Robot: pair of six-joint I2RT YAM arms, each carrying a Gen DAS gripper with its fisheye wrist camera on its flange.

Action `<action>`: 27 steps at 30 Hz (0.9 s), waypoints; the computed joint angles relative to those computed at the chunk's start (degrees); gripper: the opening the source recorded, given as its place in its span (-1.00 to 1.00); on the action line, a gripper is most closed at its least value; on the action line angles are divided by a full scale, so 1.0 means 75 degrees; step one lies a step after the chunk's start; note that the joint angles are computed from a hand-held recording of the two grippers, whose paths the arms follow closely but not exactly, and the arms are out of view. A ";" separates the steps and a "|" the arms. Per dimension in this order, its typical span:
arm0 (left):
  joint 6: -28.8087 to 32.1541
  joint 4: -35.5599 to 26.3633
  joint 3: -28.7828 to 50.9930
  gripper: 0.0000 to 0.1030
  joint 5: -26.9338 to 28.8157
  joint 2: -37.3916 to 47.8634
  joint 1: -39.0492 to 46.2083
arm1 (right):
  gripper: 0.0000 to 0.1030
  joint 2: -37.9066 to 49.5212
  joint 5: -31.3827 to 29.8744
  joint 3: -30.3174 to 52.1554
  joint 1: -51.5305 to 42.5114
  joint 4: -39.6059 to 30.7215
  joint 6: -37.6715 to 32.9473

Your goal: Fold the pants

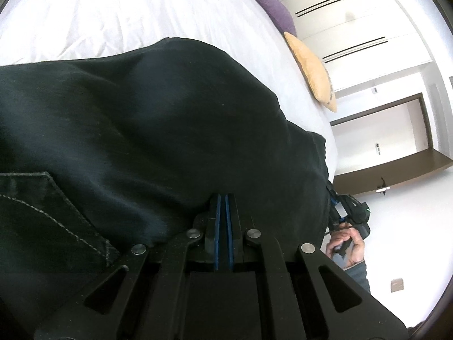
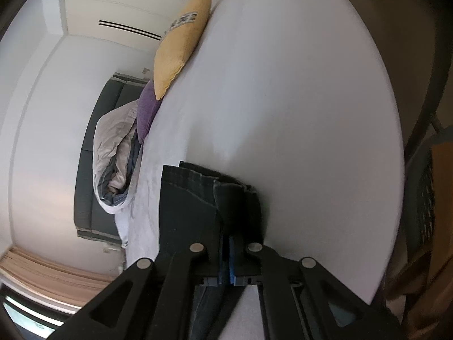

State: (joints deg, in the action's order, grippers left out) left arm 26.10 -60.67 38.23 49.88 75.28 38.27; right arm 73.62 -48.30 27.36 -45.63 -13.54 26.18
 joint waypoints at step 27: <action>0.2318 -0.1628 0.0933 -0.80 -0.0231 0.0703 0.2461 | -0.96 -0.0090 0.1269 0.0774 0.1381 -0.1191 -0.0552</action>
State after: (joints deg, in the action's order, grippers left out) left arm 43.49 -72.88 45.23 48.14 80.56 56.73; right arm 72.94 -38.79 33.17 -35.27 -22.47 22.04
